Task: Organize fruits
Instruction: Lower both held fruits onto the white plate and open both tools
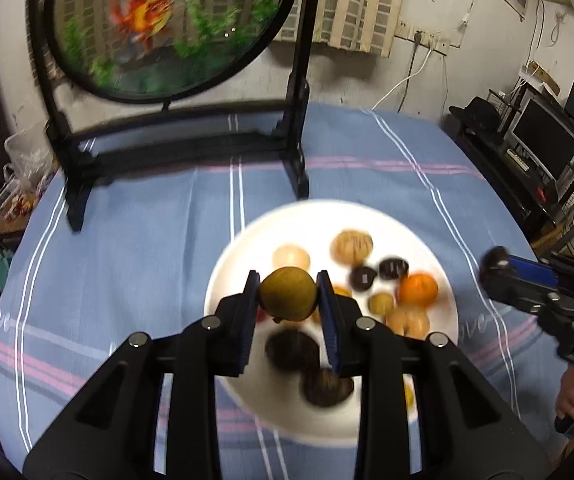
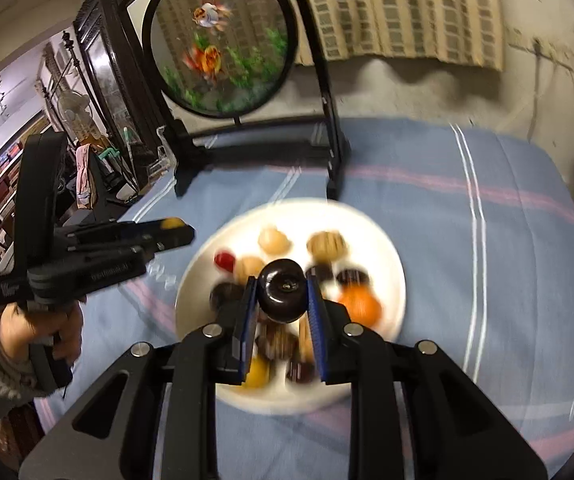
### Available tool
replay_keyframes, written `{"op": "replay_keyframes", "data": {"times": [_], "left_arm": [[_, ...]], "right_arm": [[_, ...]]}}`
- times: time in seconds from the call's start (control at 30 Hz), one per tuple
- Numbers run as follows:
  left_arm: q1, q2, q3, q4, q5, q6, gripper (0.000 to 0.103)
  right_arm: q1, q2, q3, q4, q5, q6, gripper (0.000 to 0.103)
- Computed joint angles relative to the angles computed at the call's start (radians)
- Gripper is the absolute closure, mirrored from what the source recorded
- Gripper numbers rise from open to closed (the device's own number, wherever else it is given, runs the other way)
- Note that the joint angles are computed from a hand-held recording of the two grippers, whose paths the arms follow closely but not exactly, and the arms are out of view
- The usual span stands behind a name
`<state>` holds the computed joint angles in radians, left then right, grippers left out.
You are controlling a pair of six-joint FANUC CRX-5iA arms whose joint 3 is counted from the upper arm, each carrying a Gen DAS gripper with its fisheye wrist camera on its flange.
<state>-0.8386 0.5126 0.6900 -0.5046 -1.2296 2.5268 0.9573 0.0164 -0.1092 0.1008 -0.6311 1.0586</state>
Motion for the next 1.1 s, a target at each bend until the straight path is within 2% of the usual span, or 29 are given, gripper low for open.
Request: {"op": "replay_keyframes", "data": {"times": [0.13,0.37,0.67,0.77,0.83,0.87,0.9,1.1], "left_arm": [[0.032,0.048,0.044,0.02,0.009,-0.046,0.074],[0.089,0.071,-0.015,0.089,0.055,-0.033,0.074],[0.11,0.082,-0.043,0.109,0.077,-0.018,0.072],[0.109,0.085,-0.038,0.101,0.069,-0.005,0.059],[0.107,0.085,-0.038,0.094,0.062,0.001,0.055],[0.107,0.086,-0.035,0.095,0.058,0.0,0.054],[0.107,0.085,-0.038,0.096,0.06,0.003,0.052],[0.097,0.07,-0.045,0.074,0.05,0.039,0.041]], "right_arm": [[-0.032,0.138,0.152,-0.092,-0.055,0.132,0.079],[-0.063,0.321,0.335,-0.176,-0.133,0.218,0.079],[-0.094,0.421,0.45,-0.224,-0.212,0.19,0.077],[-0.095,0.419,0.442,-0.221,-0.201,0.179,0.076],[-0.091,0.419,0.436,-0.203,-0.194,0.164,0.067],[-0.088,0.41,0.419,-0.187,-0.174,0.151,0.046],[-0.083,0.4,0.398,-0.164,-0.147,0.136,0.038],[-0.084,0.383,0.388,-0.161,-0.116,0.138,0.038]]}}
